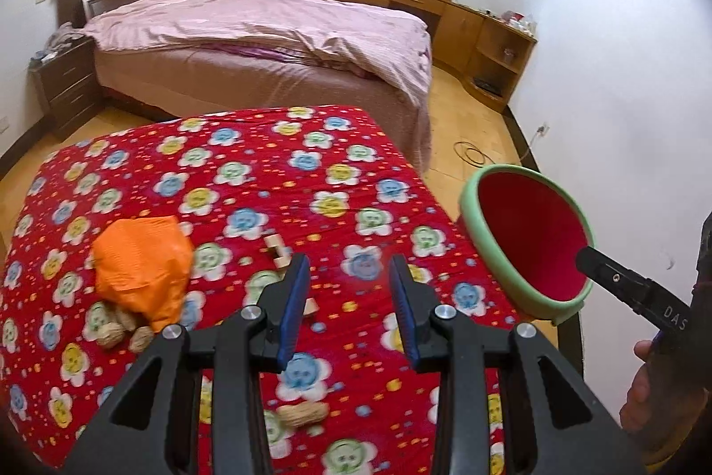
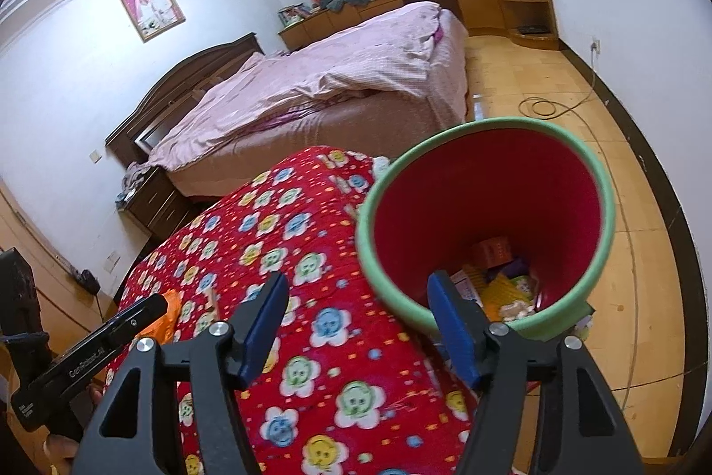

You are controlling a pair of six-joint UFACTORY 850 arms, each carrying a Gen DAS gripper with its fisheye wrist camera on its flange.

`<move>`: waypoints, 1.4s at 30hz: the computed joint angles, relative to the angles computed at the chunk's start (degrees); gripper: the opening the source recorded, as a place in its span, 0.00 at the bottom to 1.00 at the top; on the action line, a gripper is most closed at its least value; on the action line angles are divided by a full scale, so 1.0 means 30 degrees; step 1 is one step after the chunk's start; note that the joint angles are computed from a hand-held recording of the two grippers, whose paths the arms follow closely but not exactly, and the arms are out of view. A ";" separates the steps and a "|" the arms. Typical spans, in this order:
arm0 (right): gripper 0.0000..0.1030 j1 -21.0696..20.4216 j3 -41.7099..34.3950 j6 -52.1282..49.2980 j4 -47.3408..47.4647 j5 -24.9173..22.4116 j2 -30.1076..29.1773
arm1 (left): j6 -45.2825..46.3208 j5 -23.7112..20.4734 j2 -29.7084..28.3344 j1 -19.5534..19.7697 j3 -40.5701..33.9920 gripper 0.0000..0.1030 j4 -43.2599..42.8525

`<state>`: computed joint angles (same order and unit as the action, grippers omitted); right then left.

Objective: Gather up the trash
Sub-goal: 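Move both open tools back over the orange mesh bag and wooden stick, then grasp the orange mesh bag with the left tool while the right tool grasps the wooden stick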

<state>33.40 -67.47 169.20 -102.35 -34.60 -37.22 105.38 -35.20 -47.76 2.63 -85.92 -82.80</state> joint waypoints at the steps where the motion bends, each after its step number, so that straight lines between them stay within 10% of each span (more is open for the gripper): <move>1: 0.66 0.0039 -0.0192 -0.0186 0.0071 0.0072 -0.0103 | -0.0039 0.0053 -0.0044 0.0110 -0.0069 0.37 0.0045; 42: 0.75 -0.0109 -0.8255 -0.9848 0.7053 0.3486 -0.5330 | -0.9432 0.3191 -0.6981 0.0699 -0.9756 0.55 1.0240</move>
